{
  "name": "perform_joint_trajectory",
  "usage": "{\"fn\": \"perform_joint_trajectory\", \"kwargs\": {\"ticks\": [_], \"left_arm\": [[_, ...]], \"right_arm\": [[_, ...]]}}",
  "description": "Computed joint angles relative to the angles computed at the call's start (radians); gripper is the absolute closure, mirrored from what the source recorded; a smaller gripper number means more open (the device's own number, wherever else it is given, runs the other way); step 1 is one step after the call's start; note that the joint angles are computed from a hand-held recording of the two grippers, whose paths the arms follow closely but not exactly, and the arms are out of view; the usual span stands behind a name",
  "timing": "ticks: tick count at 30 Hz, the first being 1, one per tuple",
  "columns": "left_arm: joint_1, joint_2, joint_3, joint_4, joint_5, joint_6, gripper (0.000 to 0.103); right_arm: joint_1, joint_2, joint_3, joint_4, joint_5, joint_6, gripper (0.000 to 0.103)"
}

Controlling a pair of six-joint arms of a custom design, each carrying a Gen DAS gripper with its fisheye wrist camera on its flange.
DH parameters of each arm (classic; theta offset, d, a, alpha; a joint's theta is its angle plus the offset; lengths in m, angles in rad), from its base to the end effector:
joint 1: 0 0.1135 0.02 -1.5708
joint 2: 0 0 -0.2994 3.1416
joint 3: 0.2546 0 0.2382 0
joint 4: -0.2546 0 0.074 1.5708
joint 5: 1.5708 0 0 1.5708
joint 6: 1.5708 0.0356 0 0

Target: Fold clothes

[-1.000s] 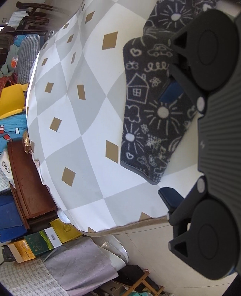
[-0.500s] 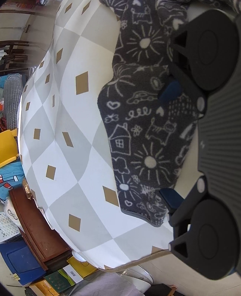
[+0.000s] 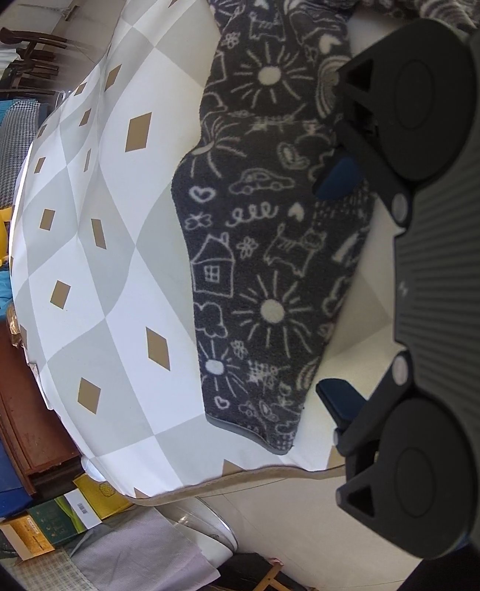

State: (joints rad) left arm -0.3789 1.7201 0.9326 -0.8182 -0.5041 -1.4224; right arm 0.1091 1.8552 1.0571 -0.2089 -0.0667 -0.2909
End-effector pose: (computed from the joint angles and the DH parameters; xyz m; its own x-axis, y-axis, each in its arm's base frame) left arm 0.2535 -0.0824 0.1834 -0.4731 -0.7437 -0.4723 -0.8681 0.4850 0.1059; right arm 0.3640 0.0423 0.1851 -0.7636 -0.3715 -0.5281 -0.3790 0.9201 -0.0993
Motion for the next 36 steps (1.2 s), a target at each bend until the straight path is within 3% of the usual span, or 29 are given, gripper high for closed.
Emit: {"fn": "perform_joint_trajectory", "kwargs": {"ticks": [7, 14, 23, 32, 36], "left_arm": [[0.016, -0.049, 0.004, -0.002, 0.141, 0.036, 0.0], [-0.046, -0.024, 0.111, -0.073, 0.017, 0.077, 0.0], [0.03, 0.012, 0.234, -0.037, 0.043, 0.274, 0.0], [0.093, 0.148, 0.401, 0.043, 0.081, 0.46, 0.0], [0.1, 0.202, 0.434, 0.093, 0.107, 0.492, 0.0]], "right_arm": [[-0.009, 0.011, 0.039, -0.06, -0.015, 0.009, 0.035], [-0.01, 0.011, 0.059, -0.105, -0.017, -0.021, 0.035], [-0.062, 0.024, 0.225, -0.372, -0.106, -0.119, 0.035], [-0.096, 0.074, 0.294, -0.453, -0.145, -0.117, 0.035], [-0.092, 0.063, 0.267, -0.422, -0.144, -0.135, 0.036]]}}
